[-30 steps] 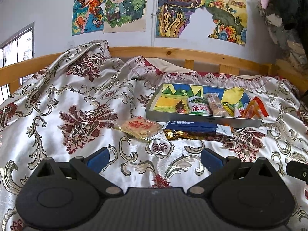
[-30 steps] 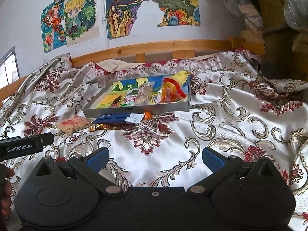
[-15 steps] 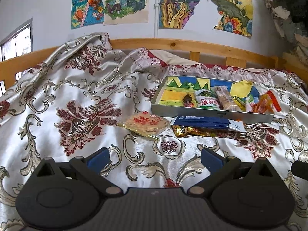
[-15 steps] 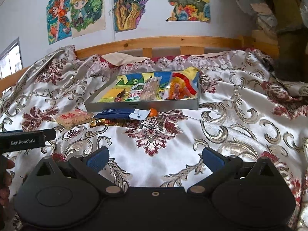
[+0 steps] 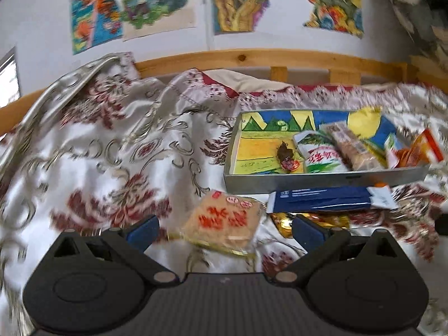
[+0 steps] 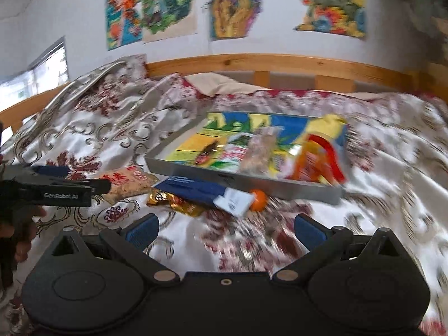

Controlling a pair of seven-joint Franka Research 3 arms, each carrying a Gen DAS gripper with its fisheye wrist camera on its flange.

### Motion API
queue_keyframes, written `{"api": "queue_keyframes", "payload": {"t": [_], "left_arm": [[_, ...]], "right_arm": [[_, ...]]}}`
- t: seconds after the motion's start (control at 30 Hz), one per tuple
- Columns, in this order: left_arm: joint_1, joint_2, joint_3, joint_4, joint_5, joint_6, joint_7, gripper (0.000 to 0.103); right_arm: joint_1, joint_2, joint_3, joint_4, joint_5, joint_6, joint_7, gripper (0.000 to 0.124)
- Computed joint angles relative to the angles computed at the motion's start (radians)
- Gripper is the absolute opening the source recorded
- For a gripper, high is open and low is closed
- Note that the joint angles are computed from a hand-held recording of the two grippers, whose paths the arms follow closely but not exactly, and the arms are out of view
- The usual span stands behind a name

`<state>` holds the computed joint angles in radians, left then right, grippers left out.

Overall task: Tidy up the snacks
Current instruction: 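Grasp the beige rice-cracker packet with the left gripper while the right grasps the blue packet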

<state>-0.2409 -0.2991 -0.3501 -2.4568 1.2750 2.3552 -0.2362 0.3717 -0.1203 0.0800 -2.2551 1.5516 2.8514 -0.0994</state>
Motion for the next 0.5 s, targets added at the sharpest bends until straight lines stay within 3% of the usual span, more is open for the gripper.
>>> {"api": "queue_keyframes", "payload": {"t": [0.2, 0.3, 0.5], "left_arm": [[0.041, 0.061, 0.055, 0.029, 0.066, 0.123, 0.129, 0.103], [0.054, 0.096, 0.071, 0.054, 0.075, 0.160, 0.216, 0.103], [0.075, 0.154, 0.119, 0.091, -0.039, 0.276, 0.471, 0.103]], "right_arm": [[-0.018, 0.136, 0.006, 0.135, -0.159, -0.104, 0.053, 0.102], [-0.038, 0.197, 0.014, 0.198, -0.236, -0.156, 0.088, 0.095], [-0.074, 0.287, 0.043, 0.292, -0.354, -0.204, 0.170, 0.089]]}}
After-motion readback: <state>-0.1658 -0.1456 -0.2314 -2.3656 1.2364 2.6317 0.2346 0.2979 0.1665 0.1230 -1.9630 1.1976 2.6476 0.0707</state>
